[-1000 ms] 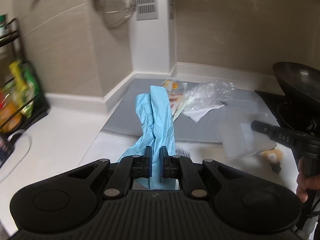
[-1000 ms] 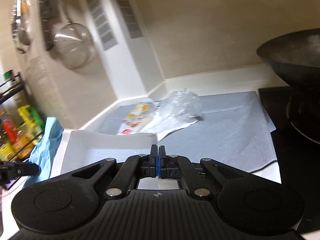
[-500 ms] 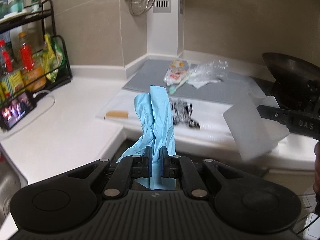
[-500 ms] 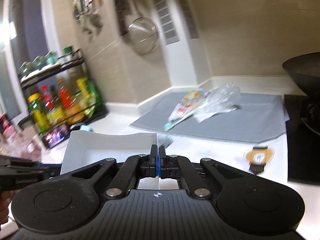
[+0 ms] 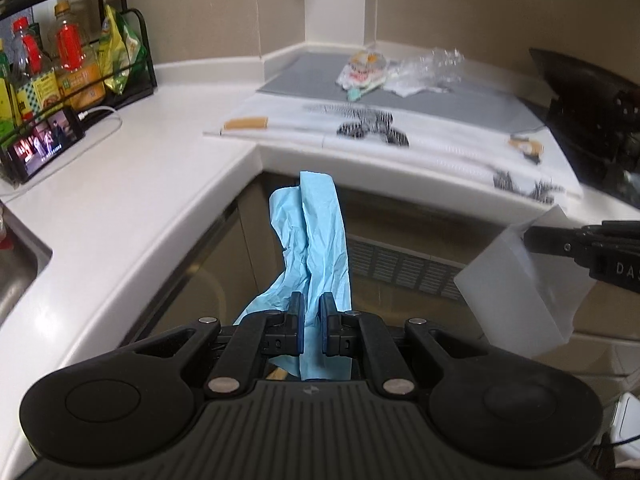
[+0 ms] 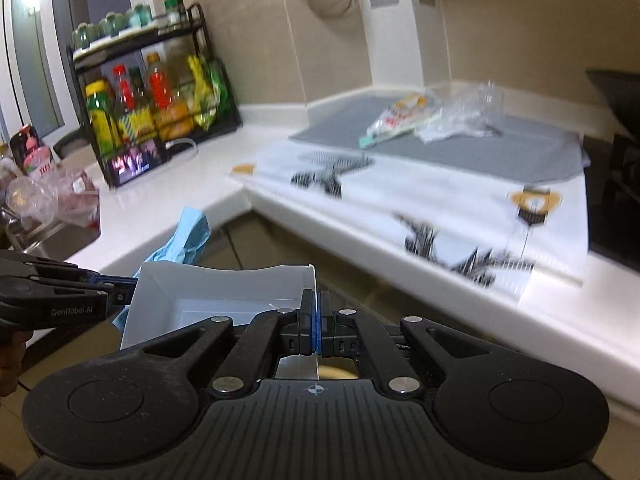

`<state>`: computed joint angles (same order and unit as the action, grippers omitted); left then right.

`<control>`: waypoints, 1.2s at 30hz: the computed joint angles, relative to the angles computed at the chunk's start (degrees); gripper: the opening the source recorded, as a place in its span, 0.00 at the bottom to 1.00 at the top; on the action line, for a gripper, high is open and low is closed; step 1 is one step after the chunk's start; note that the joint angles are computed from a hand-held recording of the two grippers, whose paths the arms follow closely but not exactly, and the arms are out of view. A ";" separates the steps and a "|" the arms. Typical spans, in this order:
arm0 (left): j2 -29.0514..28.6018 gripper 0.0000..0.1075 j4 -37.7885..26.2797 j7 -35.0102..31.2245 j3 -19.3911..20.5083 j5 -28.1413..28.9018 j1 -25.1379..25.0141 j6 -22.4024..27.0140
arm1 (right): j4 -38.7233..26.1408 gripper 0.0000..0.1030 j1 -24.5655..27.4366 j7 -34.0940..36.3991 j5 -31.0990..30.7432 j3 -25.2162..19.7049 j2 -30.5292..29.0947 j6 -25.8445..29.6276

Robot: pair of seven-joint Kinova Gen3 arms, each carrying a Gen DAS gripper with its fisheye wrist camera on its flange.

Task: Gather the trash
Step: 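Carry the blue glove and white tray with both tools down to the bin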

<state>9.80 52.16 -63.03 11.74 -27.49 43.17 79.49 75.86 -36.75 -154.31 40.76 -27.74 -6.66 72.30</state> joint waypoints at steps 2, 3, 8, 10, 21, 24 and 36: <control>-0.56 0.07 1.59 -0.10 0.15 0.80 -0.28 -0.19 | 0.15 0.01 -0.29 0.03 -0.10 -0.25 0.44 0.80; -0.74 0.07 2.25 -0.08 0.29 0.94 -0.35 -0.18 | 0.25 0.01 -0.48 0.02 -0.50 -0.10 0.57 0.94; -1.51 0.07 4.86 0.03 1.13 2.67 -1.22 -0.04 | 0.93 0.01 -1.44 0.32 -2.98 0.92 1.33 1.12; -1.71 0.07 6.00 0.38 1.49 2.39 -1.11 -0.06 | 1.37 0.01 -1.82 0.08 -3.75 1.41 1.68 1.15; -0.84 0.07 6.24 0.75 1.95 5.01 -1.93 2.70 | 3.70 0.01 -2.89 -1.15 -7.49 3.81 2.65 0.70; -0.65 0.07 6.31 0.41 1.75 5.14 -1.92 2.36 | 4.14 0.01 -2.83 -0.68 -8.56 4.63 3.24 -0.01; 3.05 0.07 8.17 -1.79 0.22 8.57 -2.81 0.29 | 6.22 0.01 -2.53 2.29 -13.32 8.15 6.62 -2.97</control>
